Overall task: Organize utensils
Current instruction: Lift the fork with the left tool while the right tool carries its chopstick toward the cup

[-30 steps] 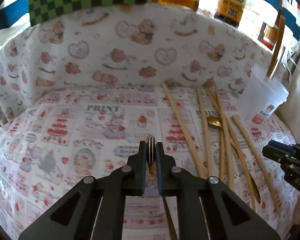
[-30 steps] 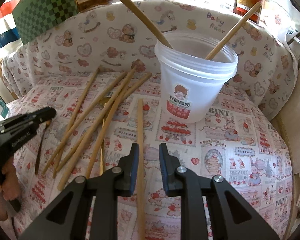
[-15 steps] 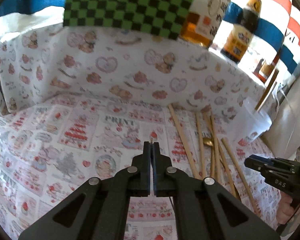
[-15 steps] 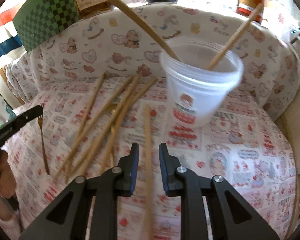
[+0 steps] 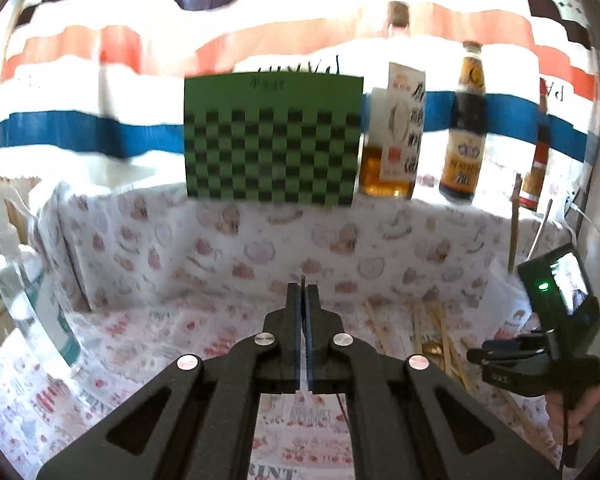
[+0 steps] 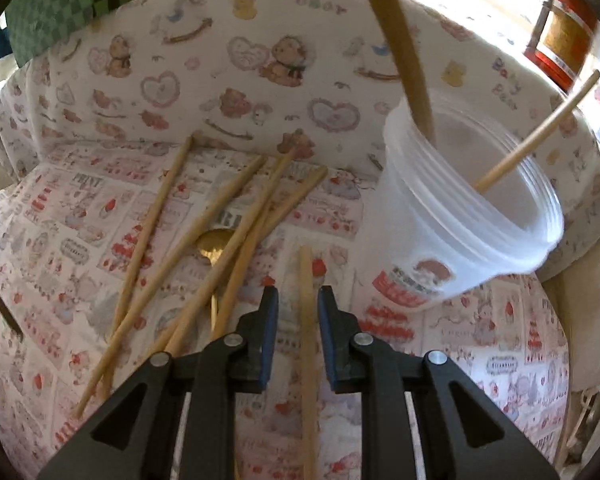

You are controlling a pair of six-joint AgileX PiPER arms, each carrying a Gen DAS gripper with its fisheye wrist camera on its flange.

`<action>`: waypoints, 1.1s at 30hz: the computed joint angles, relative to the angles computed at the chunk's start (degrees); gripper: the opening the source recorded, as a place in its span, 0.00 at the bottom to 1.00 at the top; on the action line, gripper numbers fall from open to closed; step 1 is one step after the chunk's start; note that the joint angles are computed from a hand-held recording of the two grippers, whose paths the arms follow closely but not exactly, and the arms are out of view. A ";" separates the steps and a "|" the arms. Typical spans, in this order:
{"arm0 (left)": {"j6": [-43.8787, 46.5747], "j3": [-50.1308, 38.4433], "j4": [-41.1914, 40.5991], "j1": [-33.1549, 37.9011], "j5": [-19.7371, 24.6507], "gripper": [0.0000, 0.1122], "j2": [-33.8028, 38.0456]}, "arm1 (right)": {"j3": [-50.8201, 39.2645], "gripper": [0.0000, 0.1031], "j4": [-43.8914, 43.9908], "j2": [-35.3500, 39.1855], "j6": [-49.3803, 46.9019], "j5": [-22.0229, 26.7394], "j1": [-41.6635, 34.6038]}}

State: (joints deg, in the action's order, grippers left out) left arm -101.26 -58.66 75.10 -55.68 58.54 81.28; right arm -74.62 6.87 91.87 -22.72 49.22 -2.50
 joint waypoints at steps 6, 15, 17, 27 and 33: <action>0.34 -0.78 -0.22 0.49 1.72 0.01 1.21 | -2.25 0.16 -1.71 3.27 1.82 -1.04 0.84; 0.82 -1.53 -0.15 -1.28 5.92 0.01 2.62 | 1.02 0.06 0.07 -2.21 -1.91 -3.73 2.44; -0.55 -0.54 0.71 -1.82 6.49 0.01 1.19 | 0.89 0.06 3.99 -5.39 -4.78 -3.10 1.33; -3.07 -1.06 -2.52 -0.64 6.42 0.01 3.10 | 1.14 0.06 28.59 -21.99 -18.06 -1.57 -10.58; -8.43 -0.04 2.50 -4.78 10.42 0.01 0.18 | -0.41 0.06 36.78 -25.20 -23.66 1.48 -16.97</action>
State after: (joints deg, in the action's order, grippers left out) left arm -109.69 -58.70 77.60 -60.46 68.96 81.45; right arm -75.03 43.65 66.67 -46.38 50.70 -19.47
